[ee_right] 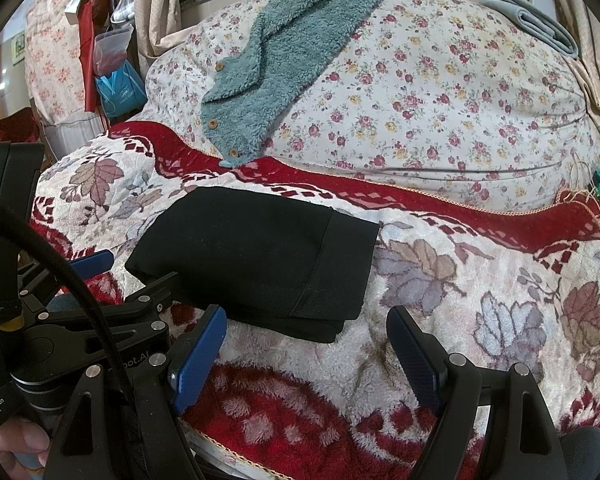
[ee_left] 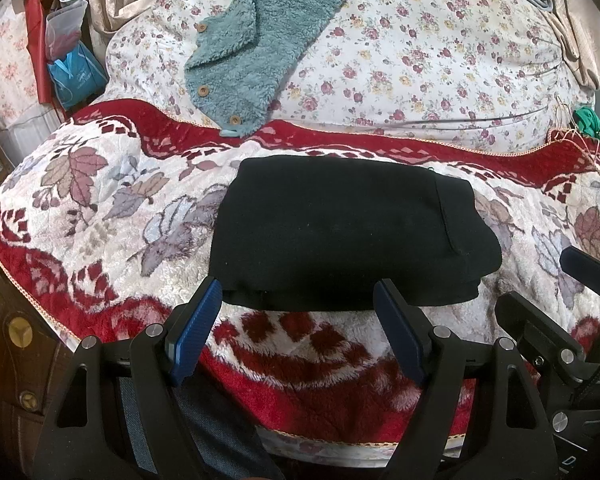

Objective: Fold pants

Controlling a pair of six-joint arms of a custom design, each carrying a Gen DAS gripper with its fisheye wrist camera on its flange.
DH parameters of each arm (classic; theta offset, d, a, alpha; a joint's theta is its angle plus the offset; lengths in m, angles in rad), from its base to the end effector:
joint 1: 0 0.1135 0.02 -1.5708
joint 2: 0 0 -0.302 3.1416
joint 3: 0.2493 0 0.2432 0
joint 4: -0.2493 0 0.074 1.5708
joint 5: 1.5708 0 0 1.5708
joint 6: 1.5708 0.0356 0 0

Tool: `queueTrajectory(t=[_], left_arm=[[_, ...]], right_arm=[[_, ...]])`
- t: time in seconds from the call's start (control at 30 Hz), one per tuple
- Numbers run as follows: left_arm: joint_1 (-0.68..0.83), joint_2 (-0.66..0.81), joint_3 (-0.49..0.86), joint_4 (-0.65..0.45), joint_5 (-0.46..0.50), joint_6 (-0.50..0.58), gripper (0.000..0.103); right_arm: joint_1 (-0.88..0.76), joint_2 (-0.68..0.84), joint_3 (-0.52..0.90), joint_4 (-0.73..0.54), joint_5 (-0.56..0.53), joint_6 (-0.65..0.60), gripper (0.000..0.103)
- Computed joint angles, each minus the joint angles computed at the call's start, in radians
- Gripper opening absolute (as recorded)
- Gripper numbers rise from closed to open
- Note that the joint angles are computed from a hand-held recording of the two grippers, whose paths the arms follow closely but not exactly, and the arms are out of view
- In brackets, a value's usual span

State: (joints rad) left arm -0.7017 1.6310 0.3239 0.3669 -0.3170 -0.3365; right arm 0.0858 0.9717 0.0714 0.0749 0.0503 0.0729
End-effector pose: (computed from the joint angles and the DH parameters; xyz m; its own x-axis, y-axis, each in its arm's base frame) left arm 0.1760 -0.1343 0.1160 -0.7384 0.2134 -0.6397 0.2428 0.9691 0.0430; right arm 0.1172 0.0083 0.1350 -0.7339 0.0099 -0.6792 0.0019 0.9999 0.0126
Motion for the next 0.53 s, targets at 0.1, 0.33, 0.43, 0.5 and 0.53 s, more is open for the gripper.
queueTrajectory(t=[0.1,0.33,0.43,0.5,0.53], left_arm=[[0.000,0.000,0.000,0.000,-0.001,0.001,0.079],[-0.004,0.008,-0.002,0.008,-0.005,-0.002,0.079],[-0.008,0.013,-0.005,0.015,-0.007,-0.004,0.079],[-0.008,0.014,-0.004,0.012,-0.005,-0.006,0.079],[-0.010,0.022,-0.002,0.009,-0.006,-0.011,0.079]], right_arm=[[0.000,0.001,0.000,0.001,0.000,0.000,0.081],[0.001,0.001,0.000,0.000,-0.001,0.001,0.081],[0.012,0.000,0.004,-0.005,0.006,0.010,0.081],[0.014,0.000,0.004,-0.005,0.010,0.013,0.081],[0.015,0.002,0.004,-0.004,0.010,0.013,0.081]])
